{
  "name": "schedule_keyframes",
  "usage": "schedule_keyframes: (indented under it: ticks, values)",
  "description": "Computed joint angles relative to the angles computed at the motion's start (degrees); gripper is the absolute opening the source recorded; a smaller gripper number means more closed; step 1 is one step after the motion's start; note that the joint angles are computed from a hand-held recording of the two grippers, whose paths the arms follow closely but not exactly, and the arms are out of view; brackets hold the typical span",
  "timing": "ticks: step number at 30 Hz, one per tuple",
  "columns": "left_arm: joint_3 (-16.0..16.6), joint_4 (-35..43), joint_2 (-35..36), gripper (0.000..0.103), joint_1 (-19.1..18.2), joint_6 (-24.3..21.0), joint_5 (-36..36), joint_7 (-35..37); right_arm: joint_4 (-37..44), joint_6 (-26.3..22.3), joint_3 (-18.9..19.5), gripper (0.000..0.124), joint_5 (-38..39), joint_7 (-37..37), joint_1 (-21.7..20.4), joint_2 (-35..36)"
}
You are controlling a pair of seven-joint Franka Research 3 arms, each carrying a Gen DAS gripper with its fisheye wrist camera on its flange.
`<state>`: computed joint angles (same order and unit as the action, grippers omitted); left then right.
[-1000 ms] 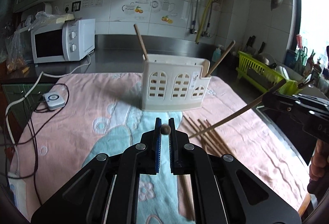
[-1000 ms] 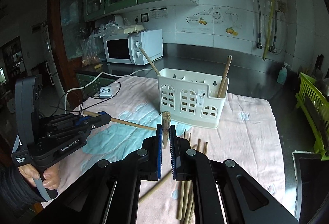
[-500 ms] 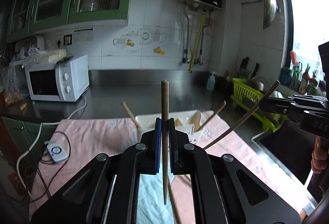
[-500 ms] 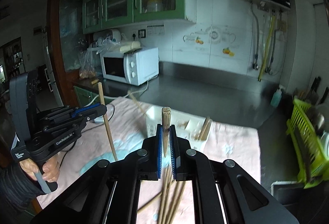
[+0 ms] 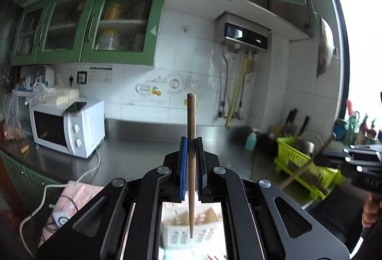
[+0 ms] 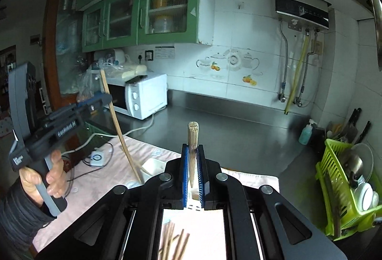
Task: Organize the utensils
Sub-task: 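Open both tools above the holder to drop the chopsticks inside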
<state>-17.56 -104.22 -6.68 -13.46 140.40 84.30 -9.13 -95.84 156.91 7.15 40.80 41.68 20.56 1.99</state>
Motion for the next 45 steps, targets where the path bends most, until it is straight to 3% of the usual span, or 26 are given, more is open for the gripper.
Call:
schedule_keyframes:
  ticks: [9,15,27,32,36,39,45]
  values:
    - [2.4,6.0,6.7,0.005,-0.7,-1.0,2.3,-0.2,6.4,-2.2,0.1,0.007,-8.5,7.2,-0.5,7.1]
    - [4.5,6.5,9.1,0.005,-1.4,0.0,-1.7,1.5,8.8,-3.9,0.5,0.007,-11.5,10.2,-0.9,10.6]
    - [5.4,2.8,7.3,0.013,-1.2,2.1,-7.8,4.8,9.2,-4.1,1.3,0.012,-12.1,11.5,-1.6,11.9]
    - [3.7,0.1,4.5,0.026,-1.4,-0.2,-8.8,5.3,5.9,-2.0,1.7,0.021,-9.2,9.6,-2.2,9.4]
    - [1.9,-3.5,1.1,0.028,-1.7,-2.5,-10.6,5.5,0.9,-0.5,1.9,0.022,-4.9,6.1,-2.7,5.3]
    - [0.3,-6.5,-1.5,0.041,-1.8,-3.9,-12.4,5.3,-4.2,1.8,1.5,0.028,-1.5,2.8,-2.3,1.4]
    - [-3.3,-13.5,-7.0,0.041,-2.9,-5.9,-15.7,4.0,-17.5,4.2,-0.9,0.028,8.4,-7.0,0.5,-8.4]
